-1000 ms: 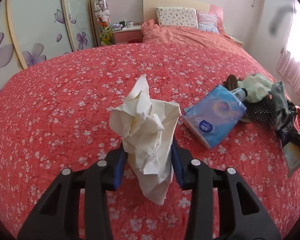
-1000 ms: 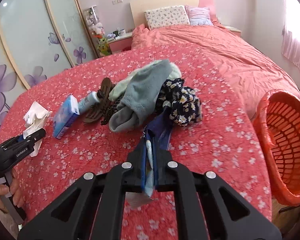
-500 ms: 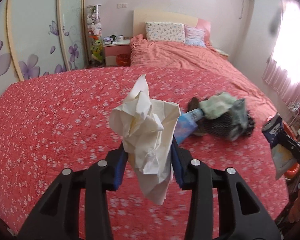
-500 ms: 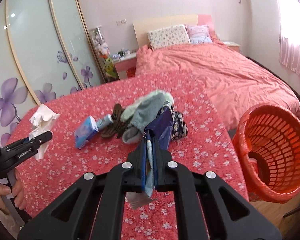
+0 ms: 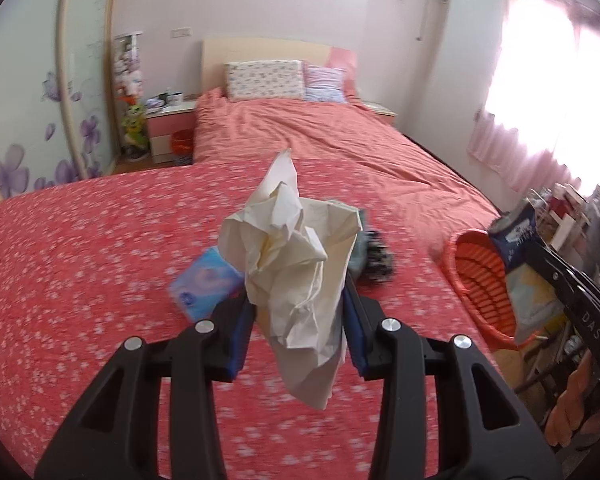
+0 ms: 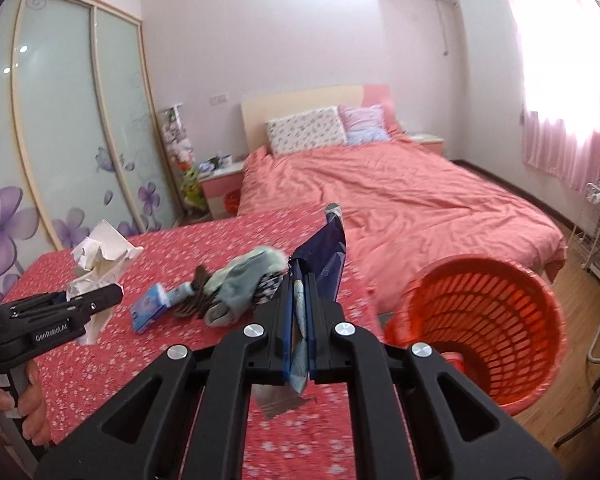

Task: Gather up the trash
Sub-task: 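Lift the tissue with the left tool while the right tool lifts the wrapper, then drop the tissue and wrapper into the orange basket from both tools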

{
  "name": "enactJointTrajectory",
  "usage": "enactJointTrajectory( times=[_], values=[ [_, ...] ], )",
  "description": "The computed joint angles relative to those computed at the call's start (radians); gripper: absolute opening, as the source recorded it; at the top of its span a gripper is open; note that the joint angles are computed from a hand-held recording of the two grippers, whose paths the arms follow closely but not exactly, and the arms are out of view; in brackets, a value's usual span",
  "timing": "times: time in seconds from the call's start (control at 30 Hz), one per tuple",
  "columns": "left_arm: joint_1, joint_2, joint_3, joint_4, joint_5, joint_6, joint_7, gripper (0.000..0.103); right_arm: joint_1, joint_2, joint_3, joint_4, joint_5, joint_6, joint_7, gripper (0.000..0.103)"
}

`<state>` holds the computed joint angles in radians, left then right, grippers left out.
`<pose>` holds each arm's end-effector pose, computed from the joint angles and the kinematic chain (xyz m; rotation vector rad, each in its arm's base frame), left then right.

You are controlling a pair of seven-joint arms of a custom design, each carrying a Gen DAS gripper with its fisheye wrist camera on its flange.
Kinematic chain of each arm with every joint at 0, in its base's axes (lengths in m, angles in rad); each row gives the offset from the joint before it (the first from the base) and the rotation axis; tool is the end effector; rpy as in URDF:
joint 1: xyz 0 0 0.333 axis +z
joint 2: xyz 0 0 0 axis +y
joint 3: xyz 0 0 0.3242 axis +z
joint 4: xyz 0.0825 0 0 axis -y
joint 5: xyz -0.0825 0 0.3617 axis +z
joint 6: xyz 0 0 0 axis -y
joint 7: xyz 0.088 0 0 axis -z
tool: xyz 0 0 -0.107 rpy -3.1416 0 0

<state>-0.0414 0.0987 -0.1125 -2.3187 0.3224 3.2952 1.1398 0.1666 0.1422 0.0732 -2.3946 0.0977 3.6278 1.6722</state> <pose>0.5387 -0.1153 0.4277 -1.7067 1.8098 -0.9643 0.5241 0.1140 0.4200 -1.5238 1.4976 -0.7320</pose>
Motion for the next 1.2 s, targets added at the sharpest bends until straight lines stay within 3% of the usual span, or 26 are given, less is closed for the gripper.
enactJointTrajectory(
  times=[0.1, 0.2, 0.37, 0.53, 0.93, 1.0, 1.07, 1.17, 1.2],
  values=[
    [0.121, 0.023, -0.168, 0.031, 0.002, -0.008, 0.008, 0.040, -0.014, -0.012, -0.013, -0.024, 0.005, 0.028, 0.002, 0.006],
    [0.078, 0.047, -0.165, 0.061, 0.007, -0.005, 0.010, 0.040, -0.039, -0.016, -0.029, -0.039, -0.007, 0.052, 0.020, 0.006],
    [0.100, 0.116, -0.264, 0.136, 0.023, -0.009, 0.024, 0.040, -0.083, -0.013, -0.053, -0.058, -0.022, 0.092, 0.049, 0.006],
    [0.045, 0.213, -0.305, 0.249, 0.033, -0.049, 0.054, 0.040, -0.142, 0.013, -0.068, -0.048, -0.070, 0.103, 0.112, 0.006],
    [-0.161, 0.462, -0.260, 0.571, -0.005, -0.190, 0.180, 0.042, -0.305, 0.121, -0.049, 0.043, -0.208, 0.103, 0.262, 0.006],
    [-0.190, 0.506, -0.249, 0.638, -0.018, -0.230, 0.199, 0.045, -0.335, 0.136, -0.038, 0.059, -0.240, 0.094, 0.302, 0.006],
    [-0.244, 0.540, -0.196, 0.689, -0.020, -0.254, 0.188, 0.053, -0.339, 0.155, -0.042, 0.076, -0.229, 0.087, 0.304, 0.006],
    [-0.290, 0.589, -0.151, 0.762, -0.023, -0.305, 0.177, 0.058, -0.381, 0.180, -0.018, 0.108, -0.268, 0.056, 0.339, 0.013],
    [-0.294, 0.600, -0.144, 0.777, -0.026, -0.320, 0.175, 0.061, -0.395, 0.191, -0.008, 0.120, -0.283, 0.043, 0.352, 0.022]
  ],
)
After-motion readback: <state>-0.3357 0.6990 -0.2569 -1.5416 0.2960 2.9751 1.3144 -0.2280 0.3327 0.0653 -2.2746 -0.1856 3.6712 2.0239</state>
